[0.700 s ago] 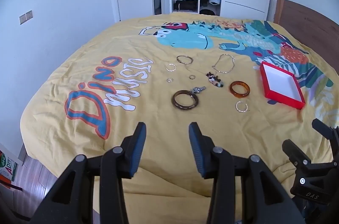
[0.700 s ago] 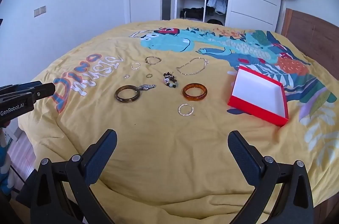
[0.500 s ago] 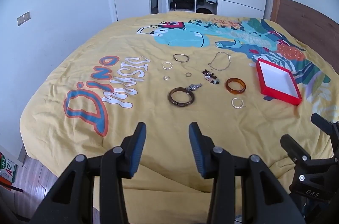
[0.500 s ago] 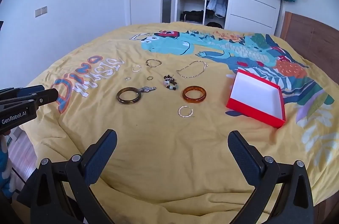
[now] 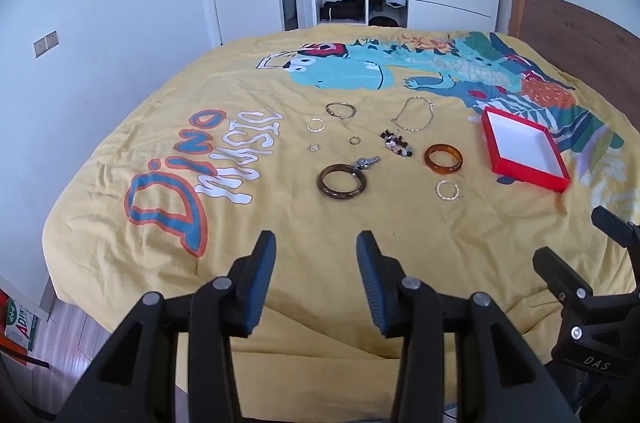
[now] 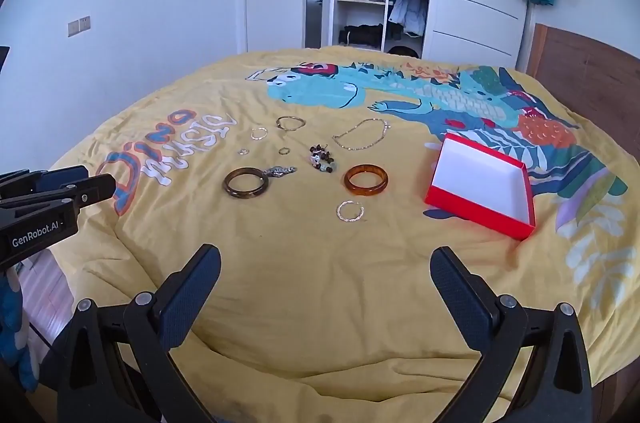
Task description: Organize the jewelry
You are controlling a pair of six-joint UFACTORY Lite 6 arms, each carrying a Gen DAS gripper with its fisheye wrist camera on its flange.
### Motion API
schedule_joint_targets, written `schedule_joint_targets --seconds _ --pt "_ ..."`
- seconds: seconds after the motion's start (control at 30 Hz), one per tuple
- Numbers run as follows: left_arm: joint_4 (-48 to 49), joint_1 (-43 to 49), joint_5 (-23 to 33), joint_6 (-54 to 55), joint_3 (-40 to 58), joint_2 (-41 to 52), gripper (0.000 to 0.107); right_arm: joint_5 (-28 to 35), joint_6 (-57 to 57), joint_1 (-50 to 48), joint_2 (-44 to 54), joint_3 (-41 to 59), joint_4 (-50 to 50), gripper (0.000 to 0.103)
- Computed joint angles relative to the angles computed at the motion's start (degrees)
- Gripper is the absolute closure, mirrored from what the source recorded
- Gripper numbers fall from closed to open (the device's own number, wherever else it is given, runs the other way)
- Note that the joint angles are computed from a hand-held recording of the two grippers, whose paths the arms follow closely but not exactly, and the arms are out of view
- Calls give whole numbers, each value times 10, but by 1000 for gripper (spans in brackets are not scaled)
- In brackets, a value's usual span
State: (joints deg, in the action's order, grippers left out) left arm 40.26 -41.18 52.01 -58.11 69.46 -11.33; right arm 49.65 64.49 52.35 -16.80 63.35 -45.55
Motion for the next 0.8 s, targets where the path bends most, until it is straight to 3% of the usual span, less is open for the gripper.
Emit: schedule_joint_targets --seconds 0.6,0.63,0.7,0.8 --pt "21 -4 -35 6 -6 7 67 -8 18 -3 37 3 -21 0" --pt "23 -3 -38 5 -7 7 65 -8 21 -3 39 3 -23 0" --pt "29 0 -44 3 -11 6 51 -11 25 -9 42 2 -25 0" --pt "24 6 -49 8 -8 12 51 -16 23 -19 48 4 -22 0"
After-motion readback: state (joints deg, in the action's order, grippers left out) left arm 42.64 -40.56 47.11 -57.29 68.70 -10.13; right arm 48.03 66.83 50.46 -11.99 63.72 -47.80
